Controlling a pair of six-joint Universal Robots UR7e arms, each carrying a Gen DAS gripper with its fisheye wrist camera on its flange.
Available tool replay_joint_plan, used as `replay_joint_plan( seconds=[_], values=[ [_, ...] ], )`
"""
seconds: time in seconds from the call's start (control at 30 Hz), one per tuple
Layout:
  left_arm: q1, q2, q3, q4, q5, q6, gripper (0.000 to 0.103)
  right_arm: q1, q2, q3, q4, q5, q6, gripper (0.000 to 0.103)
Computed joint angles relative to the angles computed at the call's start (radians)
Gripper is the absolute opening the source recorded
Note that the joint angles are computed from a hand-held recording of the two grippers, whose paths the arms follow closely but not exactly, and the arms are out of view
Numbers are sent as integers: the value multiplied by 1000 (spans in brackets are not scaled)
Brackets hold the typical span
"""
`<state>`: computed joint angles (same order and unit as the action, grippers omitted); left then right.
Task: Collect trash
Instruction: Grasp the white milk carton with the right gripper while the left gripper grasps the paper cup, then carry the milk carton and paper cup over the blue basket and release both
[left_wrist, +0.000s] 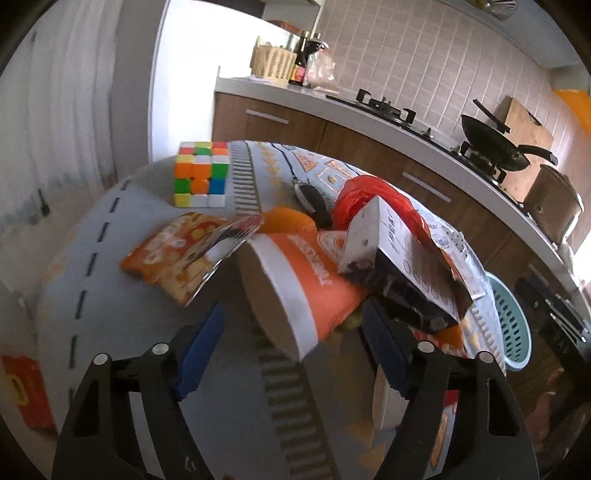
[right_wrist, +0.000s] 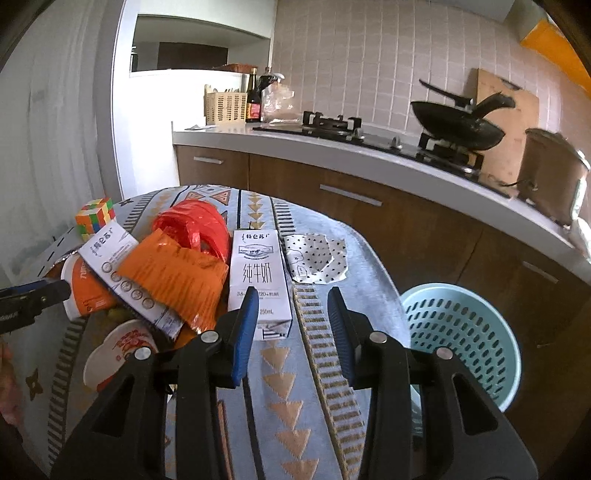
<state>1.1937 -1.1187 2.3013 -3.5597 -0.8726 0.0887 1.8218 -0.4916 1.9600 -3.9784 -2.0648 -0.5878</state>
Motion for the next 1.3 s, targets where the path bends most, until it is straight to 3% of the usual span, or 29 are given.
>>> replay_joint_plan(
  seconds=[0.2, 0.27, 0.4, 0.57, 0.73, 0.77, 0.8, 0.93, 1.3],
  values=[
    [57, 22, -81, 112, -122, -21, 56, -31, -20, -48, 166, 50, 39, 57],
    [62, 34, -94, 127, -137, -28, 44, -35, -20, -70, 222, 56, 53, 59],
    [61, 58, -104, 132, -155, -24, 35, -39, -6, -116, 311, 53, 84, 65],
    [58, 65, -94, 118, -184, -31, 9, -37, 26, -192, 428, 15, 108, 66],
    [29, 61, -57, 62, -154, -7, 2, -39, 49, -242, 481, -9, 139, 66],
    [19, 59, -48, 48, -139, -1, 1, -41, 47, -244, 490, -7, 145, 64],
    [6, 59, -36, 24, -118, 8, 1, -43, 45, -245, 500, 1, 151, 56],
    [-23, 35, 7, -39, -103, 27, 1, -56, 26, -231, 504, 33, 170, 55],
    [-130, 7, 73, -268, -59, 102, 0, -49, -53, -142, 314, 94, 137, 54]
  ],
)
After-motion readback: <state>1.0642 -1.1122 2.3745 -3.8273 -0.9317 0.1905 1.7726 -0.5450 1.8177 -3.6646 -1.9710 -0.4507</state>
